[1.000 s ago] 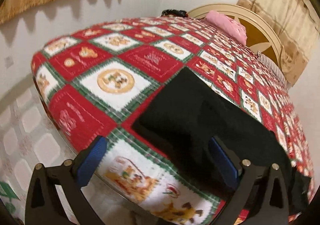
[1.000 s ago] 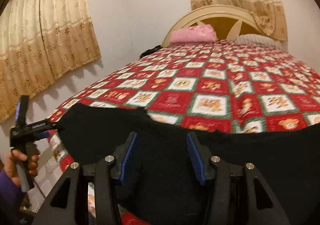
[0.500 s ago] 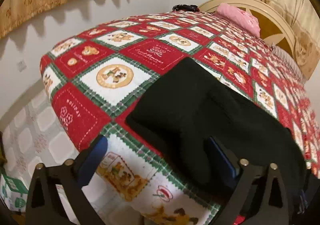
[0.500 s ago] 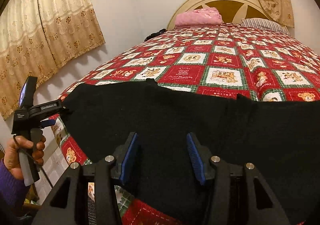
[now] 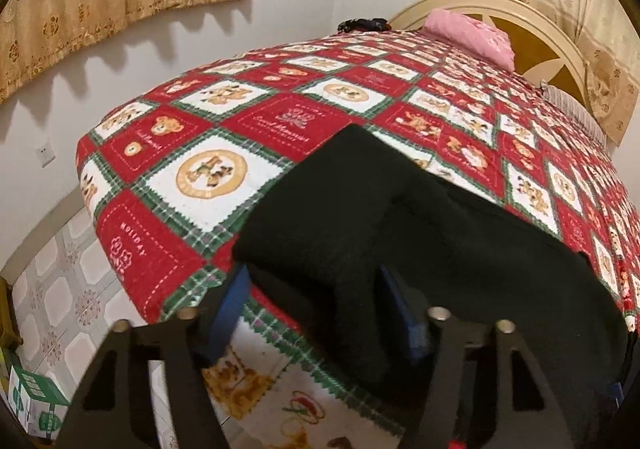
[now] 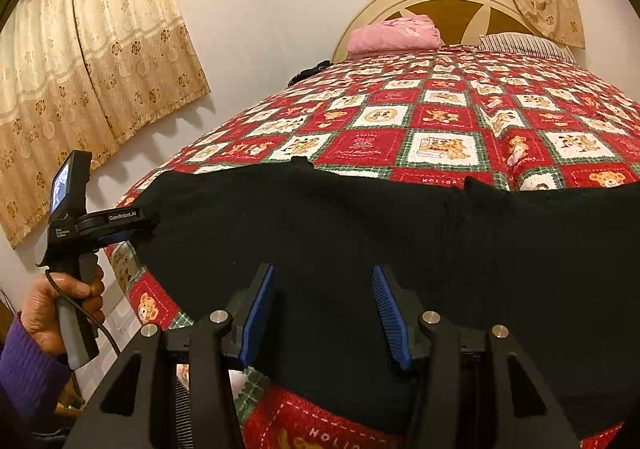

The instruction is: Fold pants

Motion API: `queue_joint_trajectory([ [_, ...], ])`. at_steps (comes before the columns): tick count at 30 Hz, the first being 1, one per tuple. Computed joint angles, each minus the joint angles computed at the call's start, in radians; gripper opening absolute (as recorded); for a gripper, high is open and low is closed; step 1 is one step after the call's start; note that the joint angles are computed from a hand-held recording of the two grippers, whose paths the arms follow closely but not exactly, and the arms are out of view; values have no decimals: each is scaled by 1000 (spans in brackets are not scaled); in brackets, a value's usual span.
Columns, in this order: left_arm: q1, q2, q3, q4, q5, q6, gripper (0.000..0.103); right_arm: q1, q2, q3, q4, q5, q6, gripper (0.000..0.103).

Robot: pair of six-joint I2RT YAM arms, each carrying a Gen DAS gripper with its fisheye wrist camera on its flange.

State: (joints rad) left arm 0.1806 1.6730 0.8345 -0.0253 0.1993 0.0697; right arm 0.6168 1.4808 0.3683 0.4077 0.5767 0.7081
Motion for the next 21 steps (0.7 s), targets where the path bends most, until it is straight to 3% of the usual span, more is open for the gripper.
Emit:
queue_joint_trajectory([
  [2,8,3,8,-15,65,5,30,5,-10,-7,-2,8,9,53],
  [3,13,6,13,-25,94,3,25,7,-13,-10,-2,11,14,53],
  [11,61,20,38,-63,232,-70,18,41,-79,-21,-54,72,43,53],
  [15,34,-61,-11,-32,209,-64,18,51,-158,-40,-106,129,71,53],
  [21,-6,-155,-11,-61,252,-61,17,0,-378,-97,-264,159,125,53],
])
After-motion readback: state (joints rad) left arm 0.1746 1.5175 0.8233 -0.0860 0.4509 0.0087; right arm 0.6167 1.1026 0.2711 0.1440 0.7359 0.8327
